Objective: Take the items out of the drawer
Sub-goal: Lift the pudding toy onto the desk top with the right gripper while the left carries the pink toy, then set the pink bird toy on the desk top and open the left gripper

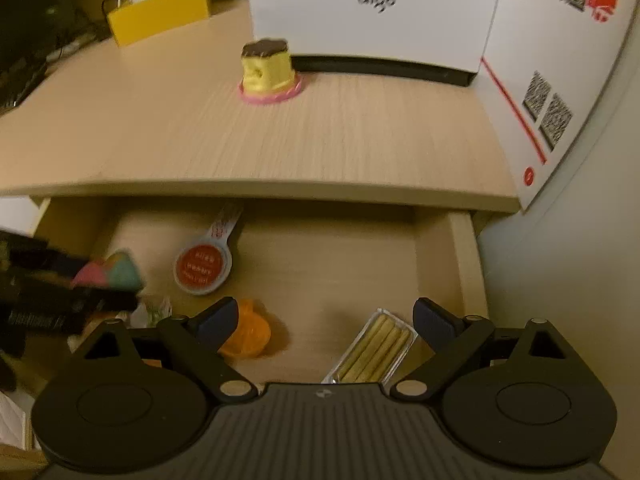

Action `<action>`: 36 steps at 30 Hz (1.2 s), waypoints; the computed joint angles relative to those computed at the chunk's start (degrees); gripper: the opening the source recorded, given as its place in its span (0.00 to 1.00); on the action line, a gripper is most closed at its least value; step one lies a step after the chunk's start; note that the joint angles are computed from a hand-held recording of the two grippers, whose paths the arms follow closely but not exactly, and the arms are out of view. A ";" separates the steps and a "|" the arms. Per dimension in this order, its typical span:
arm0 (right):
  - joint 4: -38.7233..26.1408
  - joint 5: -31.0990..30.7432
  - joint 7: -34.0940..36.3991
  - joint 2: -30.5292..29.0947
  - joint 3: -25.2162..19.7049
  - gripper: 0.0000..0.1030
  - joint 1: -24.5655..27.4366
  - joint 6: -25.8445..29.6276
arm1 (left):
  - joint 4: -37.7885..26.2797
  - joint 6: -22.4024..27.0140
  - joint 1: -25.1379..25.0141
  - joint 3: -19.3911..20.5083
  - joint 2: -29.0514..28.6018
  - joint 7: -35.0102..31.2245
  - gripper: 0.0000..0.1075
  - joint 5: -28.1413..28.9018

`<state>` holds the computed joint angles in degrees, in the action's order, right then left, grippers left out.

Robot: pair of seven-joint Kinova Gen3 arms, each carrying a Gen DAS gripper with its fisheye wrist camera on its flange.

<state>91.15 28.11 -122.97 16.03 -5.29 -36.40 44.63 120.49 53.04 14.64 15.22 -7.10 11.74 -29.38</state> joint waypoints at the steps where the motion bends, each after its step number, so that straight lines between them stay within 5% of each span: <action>1: 0.36 0.09 0.47 -0.01 -0.14 0.92 0.03 -0.12 | 0.19 -0.98 0.70 -0.94 -0.46 -0.89 0.49 0.16; 5: 1.91 1.65 1.33 -0.26 0.06 0.92 -0.16 -1.30 | 0.15 -4.26 -3.61 4.63 -6.62 -3.83 0.49 -3.12; 9: 2.02 2.29 0.59 -0.33 0.49 0.92 0.19 -1.42 | -3.52 3.94 -13.38 13.78 -12.40 -3.67 0.50 -12.37; 12: 1.58 2.06 -0.25 0.30 0.52 0.92 0.20 -0.72 | -4.56 10.47 -20.26 15.30 -7.44 -8.39 0.49 -16.30; 14: 1.08 1.49 -0.11 0.77 0.36 0.92 0.24 -0.16 | -5.47 11.79 -20.62 12.05 -3.05 -11.47 0.48 -14.26; 17: 1.67 2.92 -0.98 0.24 0.58 0.92 -0.77 -0.52 | -7.15 11.49 -14.94 4.66 -2.76 -12.34 0.48 -11.07; 26: 0.94 3.98 -3.25 0.79 0.85 0.92 -0.88 0.44 | -8.57 13.35 3.75 -10.13 0.85 -9.41 0.48 -15.92; 31: -0.07 3.20 -3.69 1.50 0.97 0.92 -0.65 1.42 | -6.41 19.11 9.48 -4.88 -2.62 -3.12 0.47 -23.18; 36: -0.23 3.28 -3.45 2.09 0.93 0.92 -1.03 2.08 | -4.62 15.10 14.82 -5.42 -8.07 -9.82 0.47 -15.56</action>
